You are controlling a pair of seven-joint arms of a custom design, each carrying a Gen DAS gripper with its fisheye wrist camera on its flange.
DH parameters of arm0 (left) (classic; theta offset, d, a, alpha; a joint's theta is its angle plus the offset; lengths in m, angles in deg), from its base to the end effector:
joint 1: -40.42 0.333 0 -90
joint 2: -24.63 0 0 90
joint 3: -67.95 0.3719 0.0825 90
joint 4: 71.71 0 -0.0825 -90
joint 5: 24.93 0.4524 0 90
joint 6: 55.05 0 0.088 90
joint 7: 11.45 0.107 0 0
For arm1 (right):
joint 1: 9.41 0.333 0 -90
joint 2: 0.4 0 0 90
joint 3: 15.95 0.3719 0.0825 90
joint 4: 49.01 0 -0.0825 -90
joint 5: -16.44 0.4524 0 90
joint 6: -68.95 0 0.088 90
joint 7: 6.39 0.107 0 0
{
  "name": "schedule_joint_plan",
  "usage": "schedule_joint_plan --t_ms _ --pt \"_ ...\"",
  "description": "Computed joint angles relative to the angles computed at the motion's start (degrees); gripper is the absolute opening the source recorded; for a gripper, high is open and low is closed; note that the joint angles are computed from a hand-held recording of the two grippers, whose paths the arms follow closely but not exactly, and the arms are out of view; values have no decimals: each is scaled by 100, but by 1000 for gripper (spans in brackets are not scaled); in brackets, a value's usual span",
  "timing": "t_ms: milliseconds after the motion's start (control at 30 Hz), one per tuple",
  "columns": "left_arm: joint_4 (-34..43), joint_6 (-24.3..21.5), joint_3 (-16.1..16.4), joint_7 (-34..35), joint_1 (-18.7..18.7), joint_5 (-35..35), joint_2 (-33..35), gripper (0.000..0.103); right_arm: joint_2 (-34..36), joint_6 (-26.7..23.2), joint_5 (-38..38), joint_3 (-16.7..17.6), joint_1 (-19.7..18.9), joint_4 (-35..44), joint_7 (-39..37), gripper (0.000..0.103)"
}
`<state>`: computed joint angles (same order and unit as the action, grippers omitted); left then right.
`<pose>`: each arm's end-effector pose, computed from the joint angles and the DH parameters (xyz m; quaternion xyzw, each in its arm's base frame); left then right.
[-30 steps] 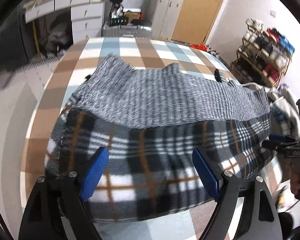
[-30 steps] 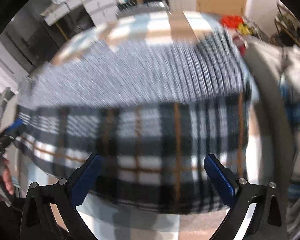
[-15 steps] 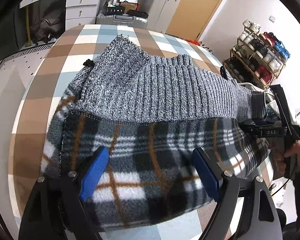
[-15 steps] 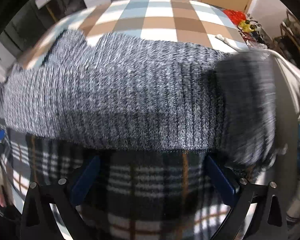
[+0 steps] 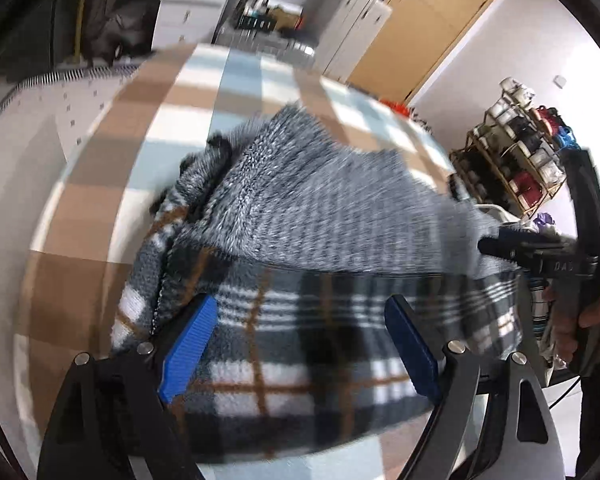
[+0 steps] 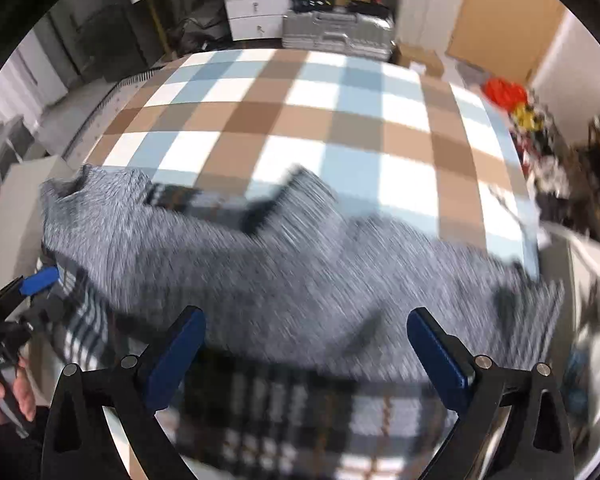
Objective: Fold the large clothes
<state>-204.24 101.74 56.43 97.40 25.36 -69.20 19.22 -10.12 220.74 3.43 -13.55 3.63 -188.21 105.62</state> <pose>0.5306 -0.2370 0.4450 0.6135 -0.7187 0.3271 0.0109 0.5205 0.1504 0.4233 -0.7142 0.6689 -0.1525 0.1386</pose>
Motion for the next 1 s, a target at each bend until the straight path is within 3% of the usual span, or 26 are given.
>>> schedule_joint_plan --t_ms 133,267,333,400,467,567,633,700,733,833,933,1000 --pt "-96 249 -2 313 -31 -208 2 82 715 -109 96 25 1 401 230 103" --pt "-79 135 18 108 0 -70 -65 82 842 52 188 -2 -16 382 191 103" --pt "-64 -97 99 98 -24 -419 -203 82 648 176 860 -60 -7 227 -463 103" --pt "-41 -546 304 930 -180 -1430 -455 83 225 604 1564 -211 10 -191 -1072 103" --pt "27 -656 336 1659 -272 -2059 -612 83 -171 896 1563 -317 -70 -556 -1119 103" --pt "362 -243 111 1797 -282 -1749 -391 83 -632 1090 962 -341 -466 -998 -723 103" --pt "570 -25 -35 1145 -180 -984 -66 83 -730 976 1172 -685 -405 -1132 -927 103" --pt "782 -194 -78 150 -34 -161 329 83 -627 998 1530 -952 -285 -1131 -1223 103" --pt "793 -324 -52 -8 16 -210 421 82 -552 1043 1803 -1105 -177 -1140 -1461 103" --pt "756 -412 -36 789 123 -1444 489 82 -343 908 1909 -1077 -296 -1039 -1739 103" --pt "692 -511 -50 928 170 -1562 420 82 -136 1138 2101 -981 -397 -995 -1728 103" --pt "623 -436 -73 1045 158 -1535 373 82 -144 974 2124 -929 -456 -937 -1730 103"
